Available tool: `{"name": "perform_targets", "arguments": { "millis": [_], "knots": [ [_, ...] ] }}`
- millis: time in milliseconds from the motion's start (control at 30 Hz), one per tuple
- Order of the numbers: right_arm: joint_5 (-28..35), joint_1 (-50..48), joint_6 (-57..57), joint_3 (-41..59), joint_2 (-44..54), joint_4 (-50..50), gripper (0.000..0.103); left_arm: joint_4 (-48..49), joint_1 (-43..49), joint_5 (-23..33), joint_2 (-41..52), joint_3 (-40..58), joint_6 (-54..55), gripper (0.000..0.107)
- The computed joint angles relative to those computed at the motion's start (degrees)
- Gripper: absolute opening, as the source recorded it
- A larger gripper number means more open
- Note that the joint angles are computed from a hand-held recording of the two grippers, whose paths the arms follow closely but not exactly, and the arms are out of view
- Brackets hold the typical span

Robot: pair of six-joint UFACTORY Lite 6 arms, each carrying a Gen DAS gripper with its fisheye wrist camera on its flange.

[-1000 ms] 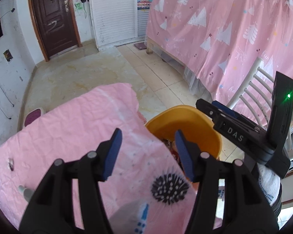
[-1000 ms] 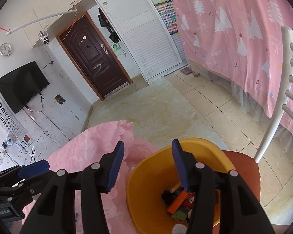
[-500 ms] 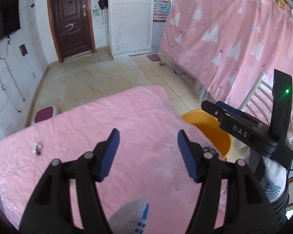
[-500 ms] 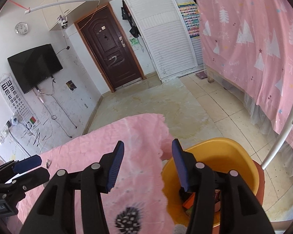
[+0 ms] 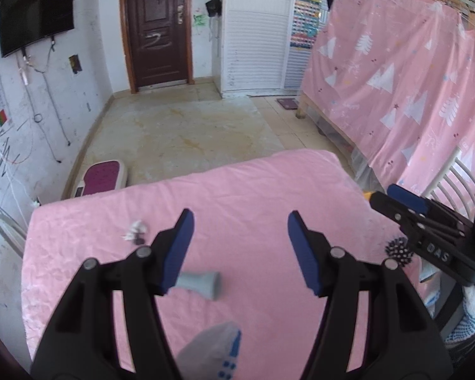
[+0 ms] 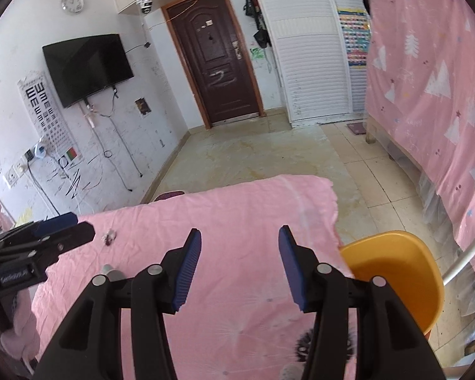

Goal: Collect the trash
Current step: 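Move both open tools back over the grey cone and white toy, then grasp the grey-blue plastic cone with the right tool while the left tool grasps the white toy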

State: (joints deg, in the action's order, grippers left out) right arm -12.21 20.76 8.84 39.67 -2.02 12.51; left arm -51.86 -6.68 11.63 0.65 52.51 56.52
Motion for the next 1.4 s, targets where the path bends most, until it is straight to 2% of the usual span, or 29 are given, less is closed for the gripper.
{"name": "perform_targets", "arguments": {
  "millis": [267, 533, 1000, 1400],
  "knots": [
    [0.2, 9.6, -26.2, 8.7, 8.1, 28.4, 0.041, -9.4, 11.0, 4.7, 3.4, 2.6, 13.4, 0.059],
    [0.7, 15.3, -38.9, 16.0, 15.7, 41.3, 0.041, -12.4, 17.0, 7.3, 9.5, 7.1, 18.9, 0.061],
    [2.8, 23.3, -73.9, 34.3, 33.6, 75.5, 0.041, -7.6, 18.4, 8.7, 24.8, 20.2, 17.0, 0.062],
    [5.3, 23.9, -107.4, 44.5, 43.1, 106.6, 0.041, -3.0, 16.8, 6.9, 35.1, 27.7, 13.6, 0.061]
  ]
}}
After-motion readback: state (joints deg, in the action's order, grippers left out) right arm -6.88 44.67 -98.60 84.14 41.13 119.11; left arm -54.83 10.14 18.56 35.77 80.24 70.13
